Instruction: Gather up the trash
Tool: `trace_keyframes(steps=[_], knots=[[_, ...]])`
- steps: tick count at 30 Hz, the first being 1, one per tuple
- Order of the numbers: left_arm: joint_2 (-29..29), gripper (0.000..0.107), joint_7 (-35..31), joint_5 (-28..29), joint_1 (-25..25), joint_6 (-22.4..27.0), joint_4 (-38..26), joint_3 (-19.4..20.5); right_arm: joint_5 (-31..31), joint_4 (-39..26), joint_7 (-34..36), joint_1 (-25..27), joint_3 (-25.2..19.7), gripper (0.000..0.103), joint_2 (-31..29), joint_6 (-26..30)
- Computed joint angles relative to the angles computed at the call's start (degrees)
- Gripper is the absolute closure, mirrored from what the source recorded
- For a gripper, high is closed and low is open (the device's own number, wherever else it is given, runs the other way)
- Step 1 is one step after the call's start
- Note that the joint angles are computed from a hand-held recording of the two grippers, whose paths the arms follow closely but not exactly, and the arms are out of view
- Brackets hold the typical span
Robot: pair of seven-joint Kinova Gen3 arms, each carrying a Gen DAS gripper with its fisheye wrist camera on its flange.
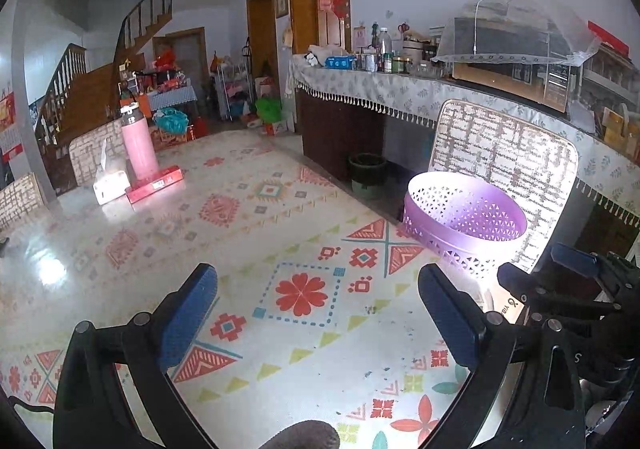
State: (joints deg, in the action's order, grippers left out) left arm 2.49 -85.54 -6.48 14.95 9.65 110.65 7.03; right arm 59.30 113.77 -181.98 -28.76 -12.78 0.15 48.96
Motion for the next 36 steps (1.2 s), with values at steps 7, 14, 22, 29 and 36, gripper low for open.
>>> trace_keyframes(steps=[7,14,22,29,36], knots=[[0.93,0.007,-7.54,7.83,-2.58,2.23,-1.27,1.68,-0.18,-0.45,0.14,-0.37,0.21,0.017,0.76,0.21],[1.88,0.007,-9.77,9.67,-2.29,3.95,-2.12,1.58,0.51,-0.18,-0.95,-0.95,0.13,0.017,0.88,1.39],[2.59,0.007,-8.77,8.51,-1.24,4.64,-2.66,0.94,0.52,0.42,-1.64,-0.68,0.36,0.016,0.68,1.20],[3.12,0.007,-8.02,7.92,-0.97,5.32,-3.11,0.77,0.44,0.70,-1.86,-0.41,0.51,0.016,0.81,0.71],[3.39,0.007,-7.76,7.36,-0.77,5.28,-3.01,0.87,0.26,1.07,-2.33,-0.10,0.57,0.015,0.65,0.41]])
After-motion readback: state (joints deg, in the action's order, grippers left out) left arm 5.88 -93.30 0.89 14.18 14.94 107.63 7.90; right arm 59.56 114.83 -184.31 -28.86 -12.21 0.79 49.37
